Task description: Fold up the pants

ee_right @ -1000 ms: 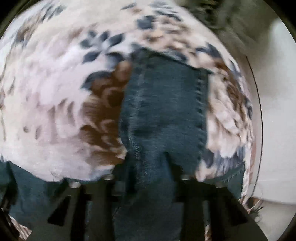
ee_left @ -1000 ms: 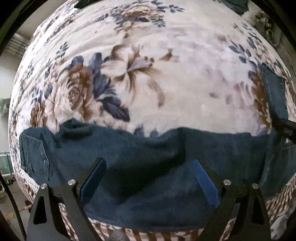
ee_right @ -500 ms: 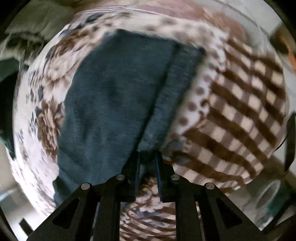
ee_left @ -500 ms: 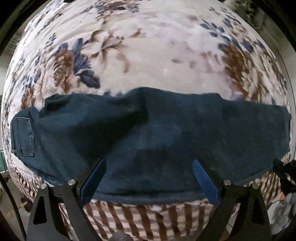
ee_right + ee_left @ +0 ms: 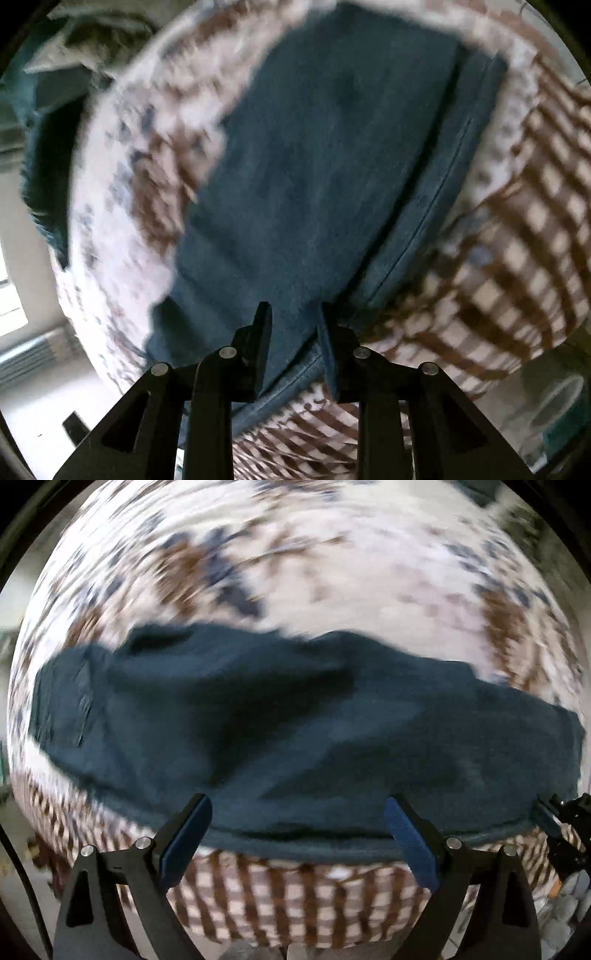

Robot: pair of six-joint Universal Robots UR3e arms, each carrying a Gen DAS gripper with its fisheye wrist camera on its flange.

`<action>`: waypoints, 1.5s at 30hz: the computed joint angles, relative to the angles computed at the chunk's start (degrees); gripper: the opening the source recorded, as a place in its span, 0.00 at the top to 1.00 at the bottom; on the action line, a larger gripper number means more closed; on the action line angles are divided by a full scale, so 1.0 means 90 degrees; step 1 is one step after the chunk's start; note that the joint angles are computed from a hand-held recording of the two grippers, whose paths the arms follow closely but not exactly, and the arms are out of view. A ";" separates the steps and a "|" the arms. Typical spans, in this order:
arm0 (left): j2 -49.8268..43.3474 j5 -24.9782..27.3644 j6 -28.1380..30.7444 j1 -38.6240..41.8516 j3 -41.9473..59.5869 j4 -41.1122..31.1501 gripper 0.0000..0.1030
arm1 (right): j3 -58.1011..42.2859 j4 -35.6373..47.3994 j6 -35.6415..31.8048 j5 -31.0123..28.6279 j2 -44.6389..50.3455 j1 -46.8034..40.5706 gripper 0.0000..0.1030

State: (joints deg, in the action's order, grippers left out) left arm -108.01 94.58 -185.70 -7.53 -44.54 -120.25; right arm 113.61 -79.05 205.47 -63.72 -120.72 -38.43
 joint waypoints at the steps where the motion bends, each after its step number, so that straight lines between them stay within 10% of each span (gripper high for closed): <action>1: 0.0163 0.0024 -0.0040 0.0153 -0.0250 0.0025 0.07 | 0.0127 -0.0291 0.0280 -0.0030 0.0126 0.0193 0.73; 15: 0.1144 0.0335 0.0155 0.1665 -0.1707 0.0265 0.07 | -0.0934 -0.0352 0.1303 -0.1630 0.0796 0.1402 0.98; 26: 0.1529 0.0398 0.1388 0.3396 -0.0936 -0.0257 0.07 | -0.2725 -0.0276 0.0904 -0.0306 0.2618 0.2725 0.57; 36: 0.0902 0.0549 0.2097 0.5234 -0.1038 0.0956 0.07 | -0.3328 -0.3353 0.4313 0.0962 0.5068 0.5901 0.56; 45: -0.1030 0.0117 0.2703 0.5934 0.0990 0.0486 0.07 | -0.3951 -0.4487 0.6768 0.0020 0.6152 0.6951 0.56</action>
State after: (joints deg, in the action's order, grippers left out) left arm -117.28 95.64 -161.37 45.87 -35.63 -115.88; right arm 78.06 -119.44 266.38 -63.55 -65.36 24.13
